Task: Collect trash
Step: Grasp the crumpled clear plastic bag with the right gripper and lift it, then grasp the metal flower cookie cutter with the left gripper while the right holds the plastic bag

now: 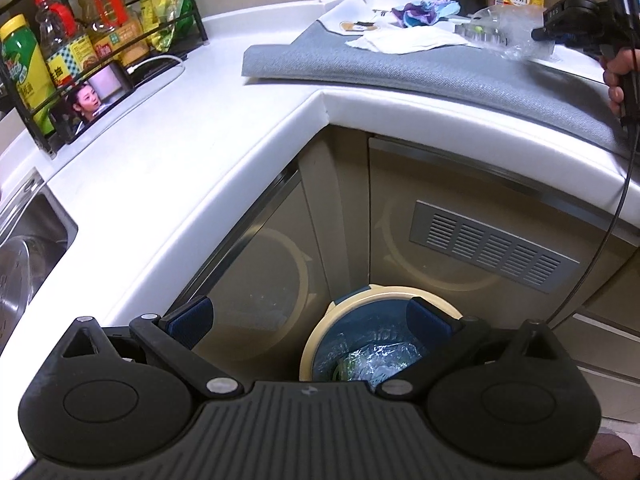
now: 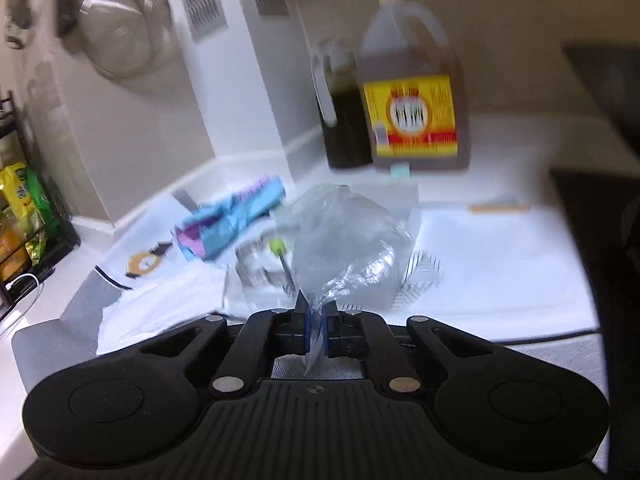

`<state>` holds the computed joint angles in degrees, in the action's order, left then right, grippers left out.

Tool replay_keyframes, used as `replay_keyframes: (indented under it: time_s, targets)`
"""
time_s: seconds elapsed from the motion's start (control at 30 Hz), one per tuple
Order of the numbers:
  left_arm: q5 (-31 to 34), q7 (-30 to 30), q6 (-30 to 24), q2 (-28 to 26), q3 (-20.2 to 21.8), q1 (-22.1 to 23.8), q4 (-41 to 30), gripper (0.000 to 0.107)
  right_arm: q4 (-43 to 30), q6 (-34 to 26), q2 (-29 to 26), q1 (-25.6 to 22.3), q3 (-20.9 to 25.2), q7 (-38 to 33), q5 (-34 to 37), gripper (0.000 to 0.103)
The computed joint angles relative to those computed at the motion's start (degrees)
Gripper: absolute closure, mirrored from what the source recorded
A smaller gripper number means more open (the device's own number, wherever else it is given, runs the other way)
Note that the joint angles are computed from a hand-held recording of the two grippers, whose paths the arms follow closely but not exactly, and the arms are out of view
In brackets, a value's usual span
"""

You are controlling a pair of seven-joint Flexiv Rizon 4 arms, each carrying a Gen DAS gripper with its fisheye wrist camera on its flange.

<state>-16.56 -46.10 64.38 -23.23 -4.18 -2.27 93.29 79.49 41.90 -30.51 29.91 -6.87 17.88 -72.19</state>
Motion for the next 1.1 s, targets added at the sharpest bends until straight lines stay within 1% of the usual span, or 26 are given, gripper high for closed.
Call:
replay_keyframes:
  time_s: [0.1,0.17,0.27,0.47,0.53,0.63,0.7,0.77,0.83,0.9,0.97,1.1]
  targets:
    - [-0.4,0.7,0.3,0.0,-0.5,0.1,0.1,0.004,2.5,-0.8,2.5,1.3,-0.3,2.1,-5.8,0.099]
    - [-0.6,1.0,0.6,-0.1,-0.7,0.0,0.0,0.004,4.2,-1.2,4.3,1.4,0.3,4.2,-9.3,0.099]
    - [-1.3,1.6,0.8,-0.4,-1.2,0.0,-0.3,0.004,5.9,-3.0,6.2,1.4,1.9,4.5,-13.5,0.099]
    - [-2.6,3.0,1.9,-0.5,-2.2,-0.2,-0.4,0.004,9.2,-3.5,8.7,0.8,5.2,5.8,-18.4,0.099]
    - [-3.1,3.7,2.1,-0.3,-2.5,-0.1,-0.1,0.004,9.8,-1.9,9.1,0.3,6.1,5.7,-18.9,0.099]
    - [-3.5,4.1,2.3,-0.3,-2.5,-0.2,0.1,0.004,11.0,2.5,9.9,-1.1,7.1,9.7,-19.8,0.099]
    - [-3.7,4.2,2.4,-0.3,-2.4,-0.1,0.1,0.004,11.7,2.7,10.6,-0.9,7.2,11.6,-22.3,0.099]
    - [-3.9,4.2,2.4,-0.4,-2.3,-0.1,-0.1,0.004,12.3,0.6,11.2,-0.2,7.6,11.5,-24.3,0.099]
    - [-4.2,4.2,2.5,-0.5,-2.4,-0.1,-0.4,0.004,12.9,-3.7,11.5,1.0,8.4,8.6,-23.3,0.099]
    - [-4.6,4.3,2.9,-0.6,-2.6,0.0,-0.7,0.004,14.0,-6.9,12.0,1.6,9.2,6.9,-21.2,0.099]
    - [-4.9,4.5,3.2,-0.9,-2.9,0.0,-1.3,0.004,15.6,-8.5,12.8,1.6,10.0,6.7,-18.8,0.099]
    - [-4.6,4.6,4.5,-2.1,-3.4,-0.7,-3.6,0.004,19.0,-10.0,14.2,1.2,11.4,8.5,-15.0,0.099]
